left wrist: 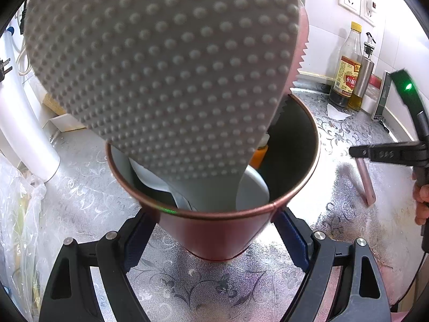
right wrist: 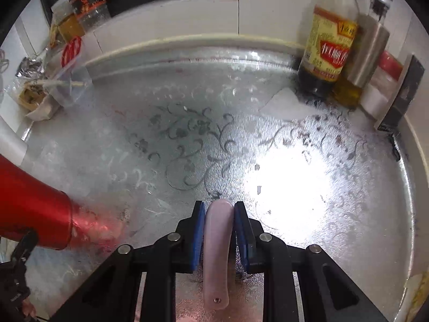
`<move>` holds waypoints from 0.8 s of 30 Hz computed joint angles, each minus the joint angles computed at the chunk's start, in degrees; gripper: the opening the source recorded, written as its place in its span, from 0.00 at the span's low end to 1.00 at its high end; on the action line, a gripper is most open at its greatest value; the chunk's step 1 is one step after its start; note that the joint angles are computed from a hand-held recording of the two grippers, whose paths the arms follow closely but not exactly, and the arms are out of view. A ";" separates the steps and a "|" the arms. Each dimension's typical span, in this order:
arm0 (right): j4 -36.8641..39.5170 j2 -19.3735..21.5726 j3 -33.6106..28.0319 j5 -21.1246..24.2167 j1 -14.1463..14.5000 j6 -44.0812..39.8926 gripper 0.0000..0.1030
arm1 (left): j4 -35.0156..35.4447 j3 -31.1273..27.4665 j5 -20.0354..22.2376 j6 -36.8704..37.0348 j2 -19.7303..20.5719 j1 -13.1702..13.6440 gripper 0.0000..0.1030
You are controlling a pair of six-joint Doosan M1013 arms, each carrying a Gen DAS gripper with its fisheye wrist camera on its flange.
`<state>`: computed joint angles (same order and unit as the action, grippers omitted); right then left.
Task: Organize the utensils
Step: 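Lift the pink-handled utensil off the counter with the right tool, then carry the pink-handled utensil with the right tool over the red holder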
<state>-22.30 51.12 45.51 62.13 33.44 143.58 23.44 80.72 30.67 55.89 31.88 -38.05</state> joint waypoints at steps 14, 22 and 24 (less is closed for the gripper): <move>-5.82 -3.74 3.84 -4.90 2.15 3.24 0.23 | 0.05 -0.51 0.20 -0.01 0.36 -0.10 0.85; -6.27 -4.77 5.55 -5.82 2.71 4.20 0.23 | -0.40 -5.60 1.81 0.04 4.29 -0.84 0.85; -6.40 -4.89 5.65 -6.08 2.81 4.20 0.23 | -0.44 -5.58 1.80 -0.02 4.29 -0.86 0.85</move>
